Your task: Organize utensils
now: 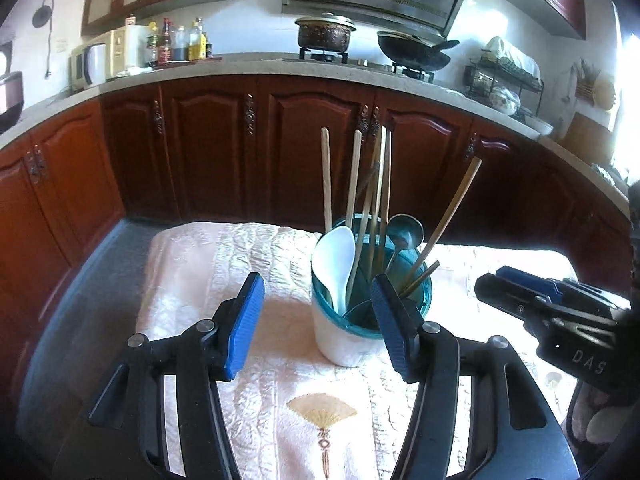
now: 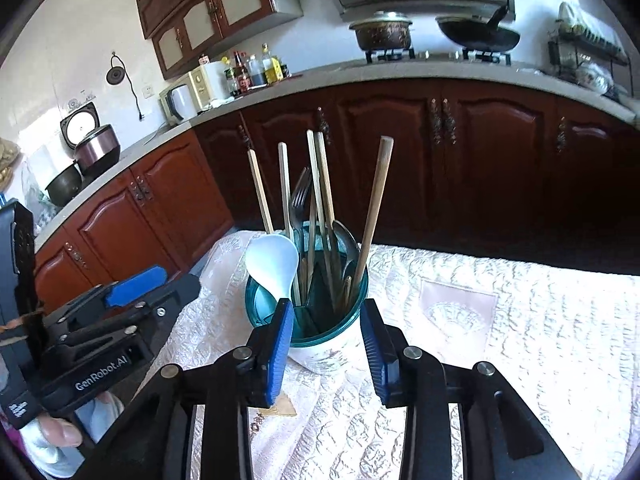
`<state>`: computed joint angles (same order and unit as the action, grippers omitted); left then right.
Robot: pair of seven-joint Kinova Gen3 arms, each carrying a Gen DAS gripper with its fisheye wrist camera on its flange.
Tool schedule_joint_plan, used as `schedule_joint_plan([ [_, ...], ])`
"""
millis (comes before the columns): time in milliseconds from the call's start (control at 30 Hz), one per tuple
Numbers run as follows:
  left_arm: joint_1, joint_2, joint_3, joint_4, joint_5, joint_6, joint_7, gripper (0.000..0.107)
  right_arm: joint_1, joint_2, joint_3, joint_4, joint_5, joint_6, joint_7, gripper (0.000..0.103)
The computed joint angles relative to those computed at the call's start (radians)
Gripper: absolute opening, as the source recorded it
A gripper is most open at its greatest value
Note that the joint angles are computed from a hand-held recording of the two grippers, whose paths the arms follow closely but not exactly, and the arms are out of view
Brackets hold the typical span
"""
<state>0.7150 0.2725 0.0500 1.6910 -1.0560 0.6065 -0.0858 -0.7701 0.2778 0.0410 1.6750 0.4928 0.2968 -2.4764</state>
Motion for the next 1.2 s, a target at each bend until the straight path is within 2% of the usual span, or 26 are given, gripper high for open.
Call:
schedule_joint_plan([
  [67, 0.015, -0.009, 0.002, 0.001, -0.01, 0.03, 0.012, 0.055, -0.057, -0.008, 0.044, 0.003, 0.05, 0.009, -0.064, 0.036],
  [133, 0.023, -0.019, 0.012, 0.003, -0.019, 0.057, 0.02, 0.055, -0.088, -0.013, 0.054, -0.004, 0.093, 0.044, -0.11, 0.04],
  [333, 0.04, -0.032, 0.048, 0.002, -0.054, 0.137, 0.043, 0.055, -0.107, -0.04, 0.034, 0.014, 0.22, 0.078, -0.248, 0.04],
  [533, 0.046, -0.046, 0.08, 0.006, -0.083, 0.172, 0.061, 0.055, -0.095, -0.063, -0.013, 0.019, 0.316, 0.128, -0.337, 0.041],
  [833, 0.066, -0.051, 0.111, 0.006, -0.133, 0.247, 0.096, 0.055, -0.035, -0.088, -0.1, 0.04, 0.401, 0.148, -0.427, 0.043],
  [1200, 0.071, -0.041, 0.117, -0.008, -0.128, 0.29, 0.094, 0.055, -0.012, -0.08, -0.142, 0.026, 0.415, 0.179, -0.43, 0.044],
])
